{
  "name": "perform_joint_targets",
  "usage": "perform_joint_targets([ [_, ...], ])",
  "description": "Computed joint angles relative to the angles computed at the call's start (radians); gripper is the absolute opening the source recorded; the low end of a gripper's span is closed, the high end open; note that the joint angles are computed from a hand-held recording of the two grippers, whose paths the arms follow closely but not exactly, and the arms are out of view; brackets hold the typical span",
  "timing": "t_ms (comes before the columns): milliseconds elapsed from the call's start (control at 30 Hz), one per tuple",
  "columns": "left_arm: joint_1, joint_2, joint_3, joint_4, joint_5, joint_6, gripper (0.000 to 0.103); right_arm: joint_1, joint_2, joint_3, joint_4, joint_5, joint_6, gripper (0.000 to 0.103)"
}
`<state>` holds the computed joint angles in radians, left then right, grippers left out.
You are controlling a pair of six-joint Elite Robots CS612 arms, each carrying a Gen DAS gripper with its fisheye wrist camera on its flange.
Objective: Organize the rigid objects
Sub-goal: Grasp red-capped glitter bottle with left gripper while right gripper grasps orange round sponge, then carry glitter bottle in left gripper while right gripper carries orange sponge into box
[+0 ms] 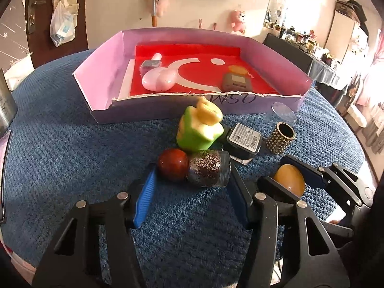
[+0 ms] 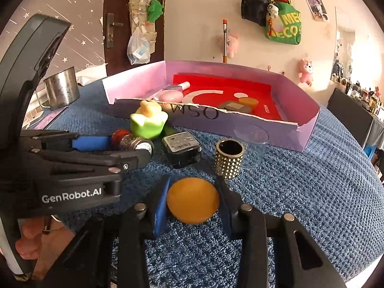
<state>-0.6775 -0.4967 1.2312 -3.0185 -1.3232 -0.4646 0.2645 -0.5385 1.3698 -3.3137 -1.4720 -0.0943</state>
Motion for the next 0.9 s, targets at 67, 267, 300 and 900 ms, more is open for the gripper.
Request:
perform_joint_targets([
  [67, 0.001, -0.003, 0.005, -0.001, -0.007, -0.003, 0.054, -0.003, -0.003, 0.003, 0.004, 0.011, 0.006, 0.04],
  [267, 0.0, -0.02, 0.034, -0.029, -0.006, -0.007, 0.054, -0.015, -0.018, 0.017, 0.002, 0.056, 0.036, 0.04],
  [300, 0.0, -0.023, 0.039, -0.037, -0.003, -0.006, 0.054, -0.017, -0.021, 0.02, -0.003, 0.063, 0.042, 0.04],
  [900, 0.003, -0.034, 0.043, -0.078, 0.014, 0.005, 0.054, -0.036, -0.041, 0.02, -0.003, 0.14, 0.085, 0.04],
])
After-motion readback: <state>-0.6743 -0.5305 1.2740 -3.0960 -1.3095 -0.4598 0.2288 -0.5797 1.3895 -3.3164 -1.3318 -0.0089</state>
